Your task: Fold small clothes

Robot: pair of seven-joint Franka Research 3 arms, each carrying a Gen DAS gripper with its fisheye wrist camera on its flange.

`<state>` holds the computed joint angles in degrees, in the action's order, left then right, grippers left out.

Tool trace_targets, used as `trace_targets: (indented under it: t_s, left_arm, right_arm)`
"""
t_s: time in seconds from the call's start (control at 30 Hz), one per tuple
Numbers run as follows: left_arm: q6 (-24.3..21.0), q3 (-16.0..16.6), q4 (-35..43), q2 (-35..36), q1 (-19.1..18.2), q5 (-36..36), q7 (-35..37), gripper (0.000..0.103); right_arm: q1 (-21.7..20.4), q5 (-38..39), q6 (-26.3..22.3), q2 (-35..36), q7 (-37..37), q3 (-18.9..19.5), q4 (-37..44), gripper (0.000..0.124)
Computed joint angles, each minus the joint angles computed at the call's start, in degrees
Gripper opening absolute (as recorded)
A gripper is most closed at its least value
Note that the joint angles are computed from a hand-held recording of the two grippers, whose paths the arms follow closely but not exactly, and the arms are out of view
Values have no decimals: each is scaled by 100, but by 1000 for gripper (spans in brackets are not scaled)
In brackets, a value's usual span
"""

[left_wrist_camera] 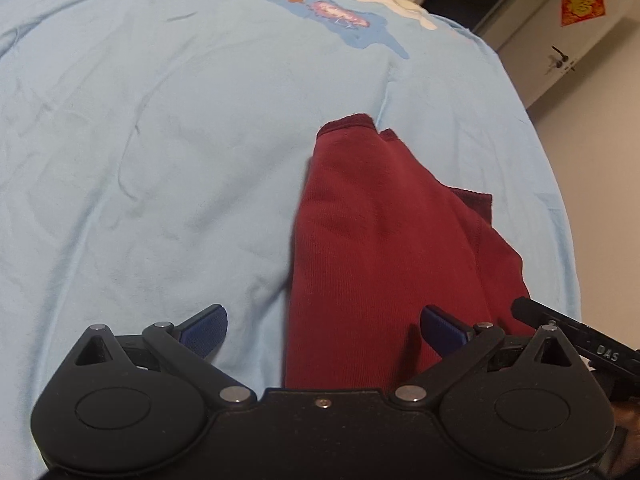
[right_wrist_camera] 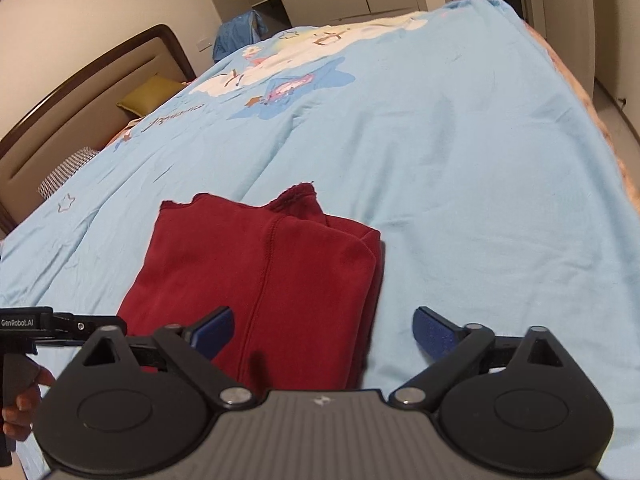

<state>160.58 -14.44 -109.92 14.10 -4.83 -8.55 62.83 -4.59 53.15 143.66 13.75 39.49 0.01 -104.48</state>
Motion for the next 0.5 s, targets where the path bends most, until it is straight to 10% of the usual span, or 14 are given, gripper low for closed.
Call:
trace_targets:
  t_s: [0.5]
  left_arm:
    - [-212, -231, 202, 131, 256, -675, 338, 81]
  right_arm:
    - [-47, -105, 181, 453, 434, 183, 443, 24]
